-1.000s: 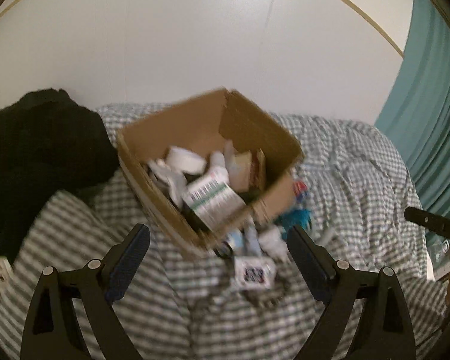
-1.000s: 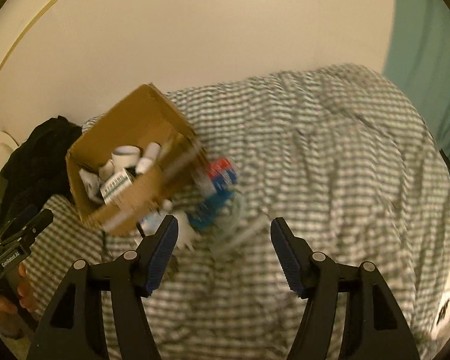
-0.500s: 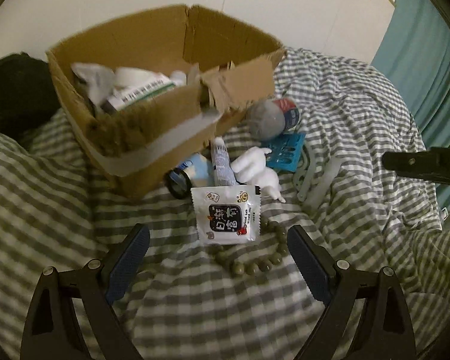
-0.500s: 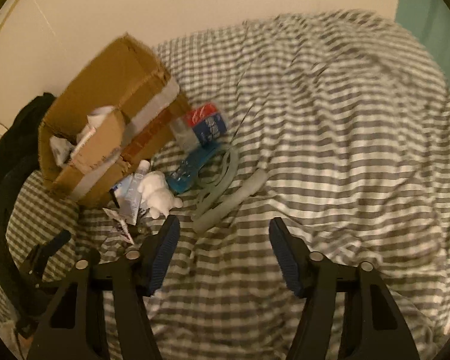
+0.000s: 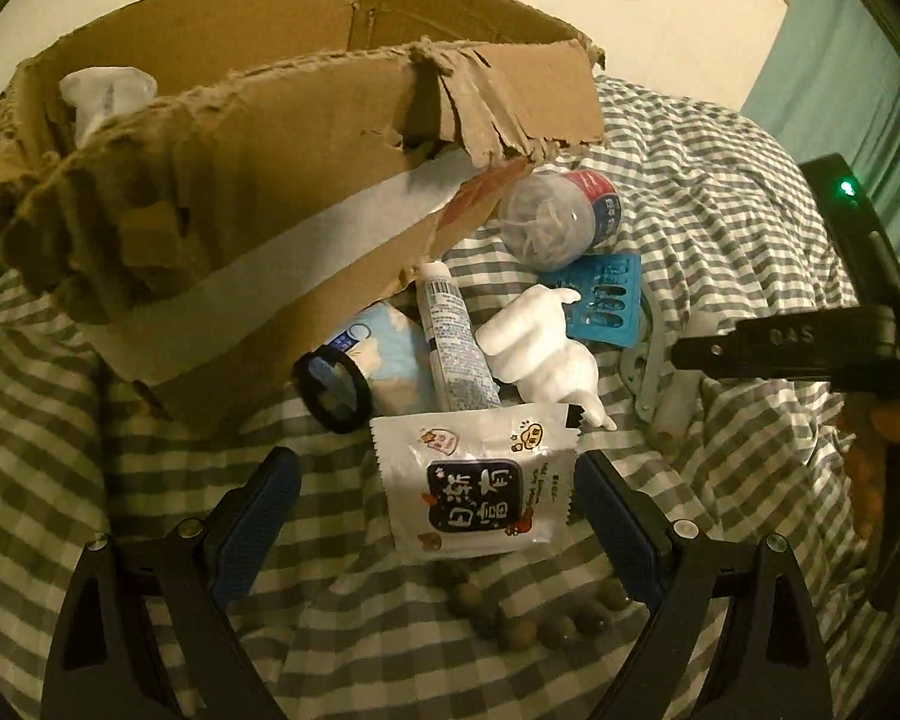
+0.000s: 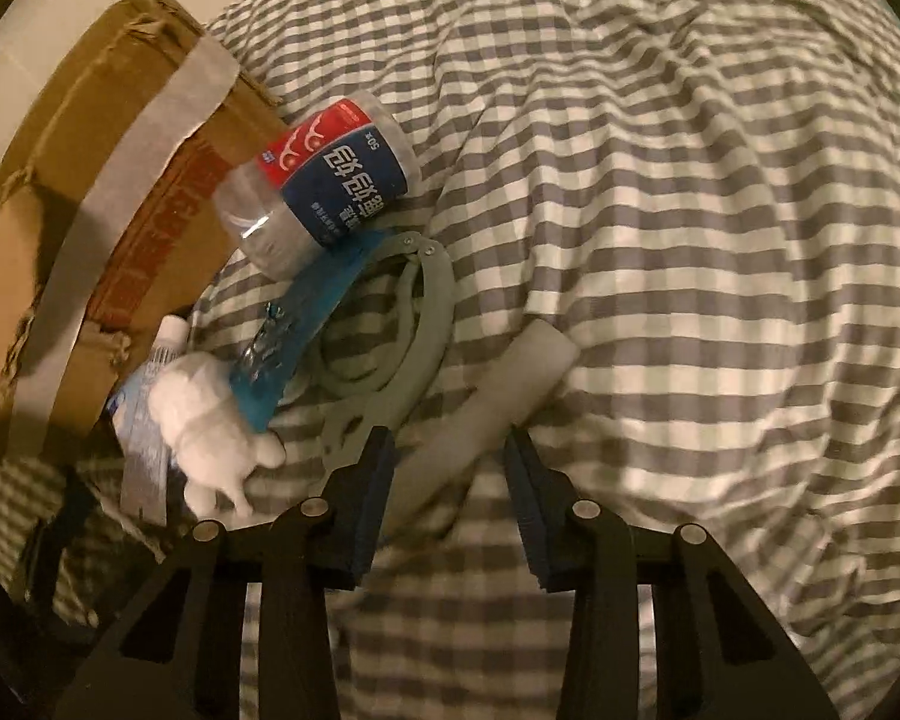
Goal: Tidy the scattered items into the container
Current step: 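Grasp the white sachet with the left gripper while the right gripper grasps the white plastic rod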
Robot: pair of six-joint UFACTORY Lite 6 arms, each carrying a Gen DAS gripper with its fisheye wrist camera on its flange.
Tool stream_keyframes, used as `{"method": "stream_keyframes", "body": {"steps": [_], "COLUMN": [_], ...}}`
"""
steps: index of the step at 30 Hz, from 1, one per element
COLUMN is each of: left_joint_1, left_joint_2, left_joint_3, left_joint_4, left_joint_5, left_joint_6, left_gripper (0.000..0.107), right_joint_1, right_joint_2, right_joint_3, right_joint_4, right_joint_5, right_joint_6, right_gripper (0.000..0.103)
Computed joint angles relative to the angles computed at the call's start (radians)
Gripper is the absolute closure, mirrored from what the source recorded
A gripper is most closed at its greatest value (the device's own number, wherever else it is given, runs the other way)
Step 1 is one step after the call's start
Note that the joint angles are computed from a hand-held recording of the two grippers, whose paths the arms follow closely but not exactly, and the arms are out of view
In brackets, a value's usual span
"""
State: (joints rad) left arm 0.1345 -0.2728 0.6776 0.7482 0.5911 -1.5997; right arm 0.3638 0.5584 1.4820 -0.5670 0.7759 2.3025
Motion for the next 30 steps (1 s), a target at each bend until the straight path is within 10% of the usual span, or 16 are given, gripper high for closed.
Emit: {"method": "stream_keyframes", "body": {"steps": [11, 27, 30], "left_joint_1": [0.027, 0.17, 0.155], "left_joint_2": [-0.02, -0.01, -0.016], "left_joint_3": [-0.025, -0.101, -0.094], "left_joint_4": [-0.005, -0.145, -0.12], "left_joint_5": [-0.061, -0.236, -0.228], "left_joint_6": [0.032, 0.146, 0.145], "left_gripper": [0.036, 0.025, 0.052], "right_joint_1": [-0.021, 0.037, 0.057], "right_joint_2": [0.013, 0.075, 0.167], "right_joint_3": [-0.063, -0.006, 0.129], "right_joint_4": [-0.061, -0.024, -0.051], "right_joint_5": [-0.103, -0.082, 0.032], "right_joint_6": [0.11, 0.168, 0.35], "right_gripper": [0.063, 0.046, 0.056]}}
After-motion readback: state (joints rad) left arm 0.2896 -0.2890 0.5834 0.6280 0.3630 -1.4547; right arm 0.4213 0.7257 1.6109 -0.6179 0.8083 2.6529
